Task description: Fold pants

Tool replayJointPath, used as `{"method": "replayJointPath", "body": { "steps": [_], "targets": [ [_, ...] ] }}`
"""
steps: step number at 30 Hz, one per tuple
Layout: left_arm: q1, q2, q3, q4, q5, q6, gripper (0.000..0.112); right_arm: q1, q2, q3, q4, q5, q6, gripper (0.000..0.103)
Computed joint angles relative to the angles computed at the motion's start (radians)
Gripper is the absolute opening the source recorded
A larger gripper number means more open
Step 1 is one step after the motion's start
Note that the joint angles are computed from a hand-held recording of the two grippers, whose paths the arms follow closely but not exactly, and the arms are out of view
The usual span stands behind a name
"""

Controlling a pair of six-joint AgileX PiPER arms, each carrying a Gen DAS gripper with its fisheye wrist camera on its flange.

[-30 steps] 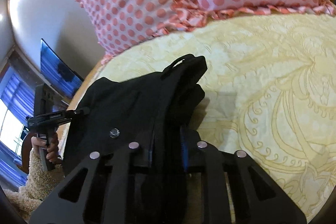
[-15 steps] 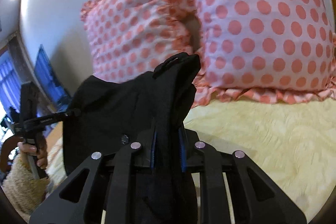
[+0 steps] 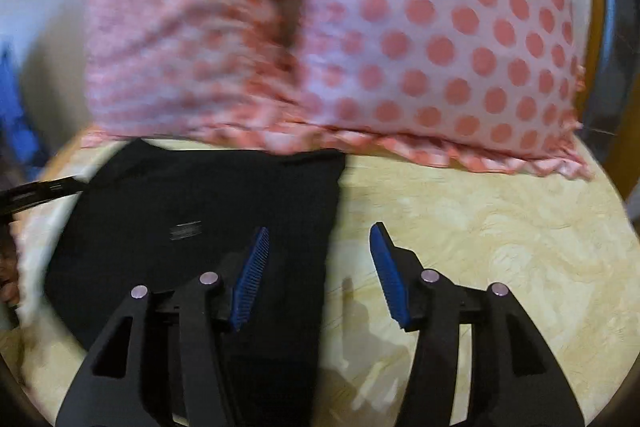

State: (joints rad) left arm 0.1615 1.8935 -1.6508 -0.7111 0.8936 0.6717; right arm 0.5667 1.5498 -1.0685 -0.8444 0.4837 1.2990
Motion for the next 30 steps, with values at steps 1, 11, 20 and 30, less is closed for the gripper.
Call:
{"method": "replayJointPath", "body": {
  "steps": [1, 11, 20, 30],
  "targets": [
    [0.007, -0.041, 0.054, -0.039, 0.013, 0.064, 0.047, 0.020, -0.024, 0.030, 0.063, -0.044, -0.047, 0.055],
    [-0.134, -0.146, 0.310, 0.099, -0.087, 0.069, 0.082, 0.122, 0.097, -0.059, 0.168, 0.122, -0.097, 0.057],
    [-0.047, -0.459, 0.632, 0.054, -0.210, 0.213, 0.098, 0.430, -0.068, 0.128, -0.190, 0.370, 0.523, 0.093],
    [0.091, -0.678, 0.954, -0.076, -0.302, 0.458, 0.101, 0.657, 0.106, 0.080, -0.257, 0.543, 0.741, 0.102]
  ]
}}
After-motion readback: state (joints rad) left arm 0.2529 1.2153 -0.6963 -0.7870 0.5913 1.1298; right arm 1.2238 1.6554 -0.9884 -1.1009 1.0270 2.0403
